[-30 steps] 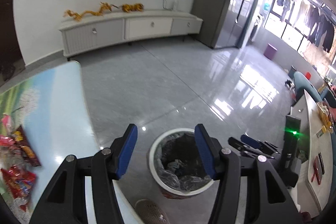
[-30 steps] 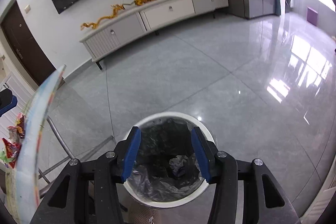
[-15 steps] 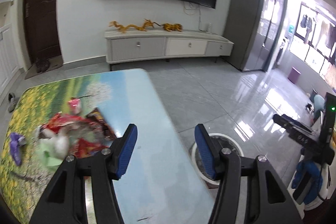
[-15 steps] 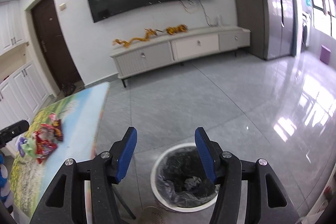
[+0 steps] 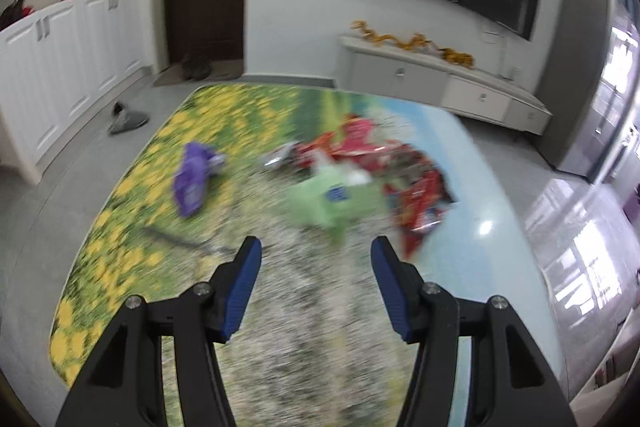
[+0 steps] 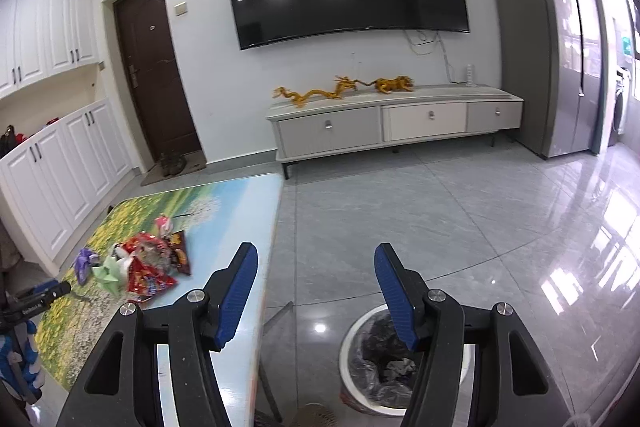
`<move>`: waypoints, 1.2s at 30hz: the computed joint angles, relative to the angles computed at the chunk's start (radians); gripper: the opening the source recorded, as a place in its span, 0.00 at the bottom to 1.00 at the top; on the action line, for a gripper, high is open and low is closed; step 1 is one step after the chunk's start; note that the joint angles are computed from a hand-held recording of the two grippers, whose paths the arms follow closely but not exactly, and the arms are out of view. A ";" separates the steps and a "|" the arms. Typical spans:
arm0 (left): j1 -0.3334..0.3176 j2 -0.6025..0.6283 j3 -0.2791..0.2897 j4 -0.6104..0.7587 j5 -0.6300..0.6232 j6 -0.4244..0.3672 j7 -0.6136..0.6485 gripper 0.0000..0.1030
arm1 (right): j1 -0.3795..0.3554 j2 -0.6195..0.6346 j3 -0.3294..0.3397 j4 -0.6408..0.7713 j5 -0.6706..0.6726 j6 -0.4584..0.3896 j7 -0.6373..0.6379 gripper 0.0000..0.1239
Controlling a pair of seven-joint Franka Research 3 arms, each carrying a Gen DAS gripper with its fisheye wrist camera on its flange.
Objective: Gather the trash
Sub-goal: 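Move both open tools back over the table toward the purple bag, then grasp the purple bag with the left tool while the right tool grasps the pink wrapper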
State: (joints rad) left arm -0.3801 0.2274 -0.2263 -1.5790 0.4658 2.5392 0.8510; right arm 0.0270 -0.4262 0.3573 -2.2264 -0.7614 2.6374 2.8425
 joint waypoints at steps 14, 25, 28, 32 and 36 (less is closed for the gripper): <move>0.109 -0.185 0.007 -0.289 -0.040 -0.011 -0.159 0.54 | 0.109 0.219 -0.083 0.140 -0.001 0.061 -0.082 0.47; 0.108 -0.056 0.012 -0.107 -0.027 -0.097 -0.129 0.54 | 0.246 0.477 -0.227 0.327 0.238 0.177 -0.378 0.47; 0.106 0.009 0.021 -0.019 -0.042 -0.101 -0.092 0.54 | 0.270 0.573 -0.240 0.434 0.346 0.185 -0.520 0.47; 0.103 0.114 0.028 0.130 -0.068 -0.114 -0.013 0.54 | 0.280 0.718 -0.227 0.613 0.486 0.167 -0.704 0.47; 0.085 0.245 0.041 0.319 -0.084 -0.155 0.082 0.54 | 0.280 0.872 -0.198 0.826 0.614 0.108 -0.863 0.47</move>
